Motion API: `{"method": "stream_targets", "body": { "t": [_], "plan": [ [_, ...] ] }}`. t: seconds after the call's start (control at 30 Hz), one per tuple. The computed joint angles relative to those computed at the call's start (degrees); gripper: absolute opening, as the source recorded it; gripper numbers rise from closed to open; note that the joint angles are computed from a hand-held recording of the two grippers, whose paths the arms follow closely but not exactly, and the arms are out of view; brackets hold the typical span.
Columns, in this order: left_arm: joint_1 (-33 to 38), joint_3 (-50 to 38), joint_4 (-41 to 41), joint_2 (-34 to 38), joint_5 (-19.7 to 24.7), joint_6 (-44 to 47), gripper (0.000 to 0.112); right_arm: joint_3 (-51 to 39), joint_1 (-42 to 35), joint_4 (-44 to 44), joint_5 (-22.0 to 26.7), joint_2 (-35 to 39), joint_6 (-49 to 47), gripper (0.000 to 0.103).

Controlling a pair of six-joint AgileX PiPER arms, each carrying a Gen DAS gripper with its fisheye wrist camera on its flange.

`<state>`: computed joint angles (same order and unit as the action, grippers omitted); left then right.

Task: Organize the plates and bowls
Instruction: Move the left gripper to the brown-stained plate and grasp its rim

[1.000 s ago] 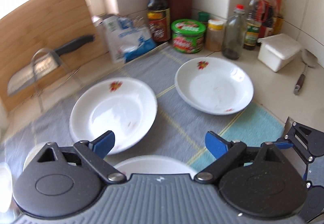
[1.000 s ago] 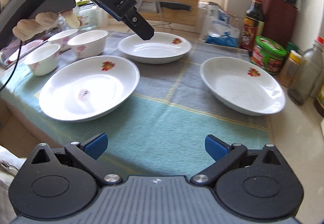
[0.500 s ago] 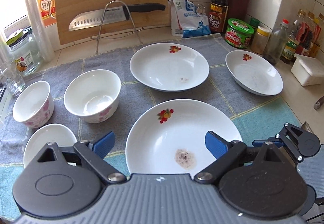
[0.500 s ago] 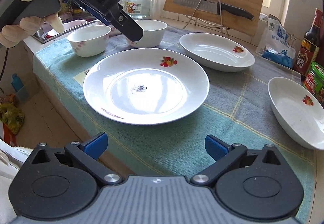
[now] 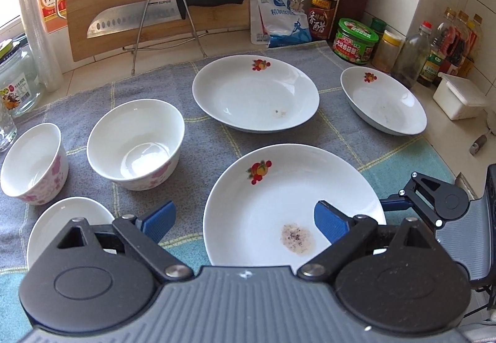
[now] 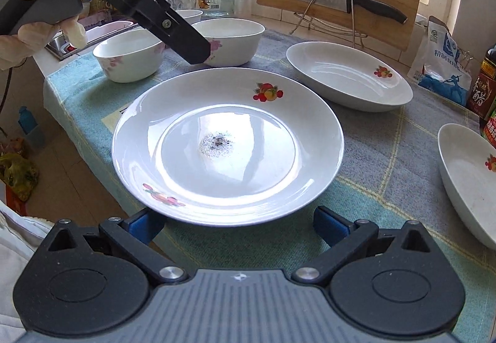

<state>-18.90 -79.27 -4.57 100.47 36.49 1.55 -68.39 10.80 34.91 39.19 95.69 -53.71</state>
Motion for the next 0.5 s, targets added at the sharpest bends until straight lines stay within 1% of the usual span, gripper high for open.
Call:
{"method": "stream_targets", "body": {
  "t": [0.1,0.2,0.3,0.4,0.5],
  "plan": [
    [1.7,-1.5,-5.5,1.4,1.2,7.4,0.096,-1.2,0.0,-0.3,1.0,0.9,-0.6,0.103],
    [3.6,-3.4,-11.1,3.2,3.3,14.7,0.096,-2.0,-0.1,-0.3,1.8,1.3,-1.1,0.103],
    [5.3,-6.9,-15.5,6.0,7.4,20.1,0.096,-2.0,-0.1,-0.6,1.7,1.2,-0.7,0.103],
    [6.3,-10.6,-17.3,8.5,11.8,22.3,0.096,-1.5,0.1,-0.4,1.1,1.0,-0.7,0.103],
    [7.0,-14.3,-17.7,10.9,15.3,22.8,0.096,0.1,-0.6,2.6,0.0,0.5,-4.1,0.103]
  ]
}}
